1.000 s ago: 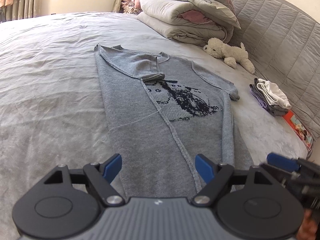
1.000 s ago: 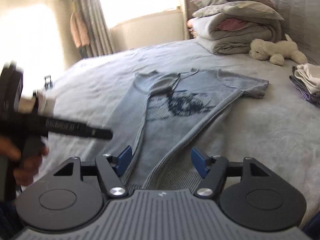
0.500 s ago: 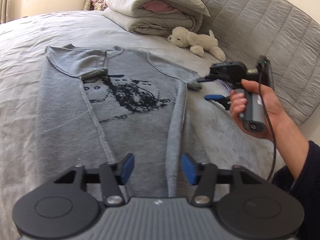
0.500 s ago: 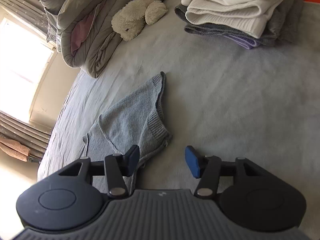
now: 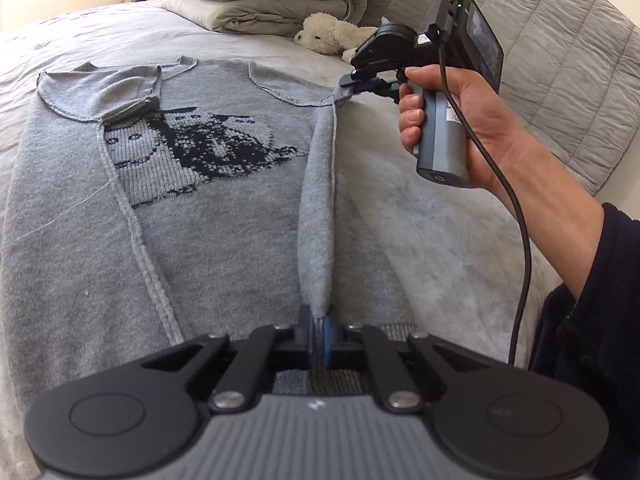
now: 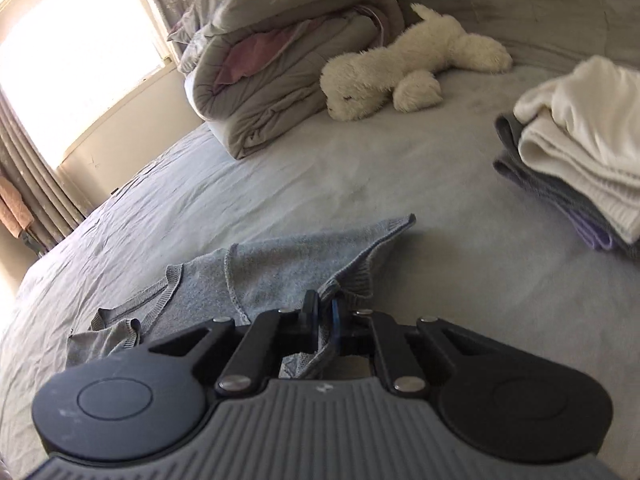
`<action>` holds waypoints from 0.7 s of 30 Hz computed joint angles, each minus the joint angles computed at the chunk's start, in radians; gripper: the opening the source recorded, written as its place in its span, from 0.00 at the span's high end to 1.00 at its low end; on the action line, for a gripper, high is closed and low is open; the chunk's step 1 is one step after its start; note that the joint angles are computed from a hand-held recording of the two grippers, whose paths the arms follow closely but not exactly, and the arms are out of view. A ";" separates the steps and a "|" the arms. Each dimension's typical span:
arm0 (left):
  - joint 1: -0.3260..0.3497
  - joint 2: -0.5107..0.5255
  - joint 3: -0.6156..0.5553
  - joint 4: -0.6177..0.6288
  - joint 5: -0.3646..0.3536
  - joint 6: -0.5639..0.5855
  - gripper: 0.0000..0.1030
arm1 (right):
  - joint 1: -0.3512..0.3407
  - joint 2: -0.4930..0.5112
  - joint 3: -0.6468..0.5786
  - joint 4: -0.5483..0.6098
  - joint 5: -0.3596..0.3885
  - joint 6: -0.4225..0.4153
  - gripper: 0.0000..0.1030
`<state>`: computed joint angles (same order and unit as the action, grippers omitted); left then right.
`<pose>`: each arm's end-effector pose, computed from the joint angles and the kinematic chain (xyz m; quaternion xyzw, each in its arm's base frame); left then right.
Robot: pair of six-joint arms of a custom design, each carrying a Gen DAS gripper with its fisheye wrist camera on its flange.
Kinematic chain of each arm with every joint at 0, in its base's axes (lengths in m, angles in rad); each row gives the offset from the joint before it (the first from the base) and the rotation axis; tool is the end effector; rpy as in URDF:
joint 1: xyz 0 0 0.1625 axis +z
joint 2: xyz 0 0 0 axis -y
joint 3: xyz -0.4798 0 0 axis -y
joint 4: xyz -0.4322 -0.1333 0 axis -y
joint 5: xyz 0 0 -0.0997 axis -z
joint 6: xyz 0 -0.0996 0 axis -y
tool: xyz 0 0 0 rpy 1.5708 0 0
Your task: Fold clothes
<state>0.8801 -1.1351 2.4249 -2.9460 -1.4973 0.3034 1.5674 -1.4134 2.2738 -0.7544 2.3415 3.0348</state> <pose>-0.1657 -0.4211 0.0918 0.4747 0.8783 -0.0489 0.0278 0.0625 -0.4178 0.2020 -0.2154 -0.7011 0.6033 0.3132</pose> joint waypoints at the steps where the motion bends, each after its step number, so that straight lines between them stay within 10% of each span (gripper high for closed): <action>1: 0.009 -0.006 -0.005 0.019 -0.013 -0.011 0.96 | 0.014 0.007 -0.003 -0.028 0.016 -0.051 0.91; 8: 0.055 -0.060 -0.012 0.097 -0.079 -0.067 0.96 | 0.123 0.144 -0.101 -0.155 0.019 -0.510 0.91; 15: 0.071 -0.088 -0.007 0.133 -0.076 -0.098 0.96 | 0.167 0.391 -0.303 -0.005 -0.005 -0.871 0.91; 21: 0.077 -0.104 -0.004 0.147 -0.080 -0.096 0.96 | 0.158 0.455 -0.373 0.159 0.009 -0.810 0.91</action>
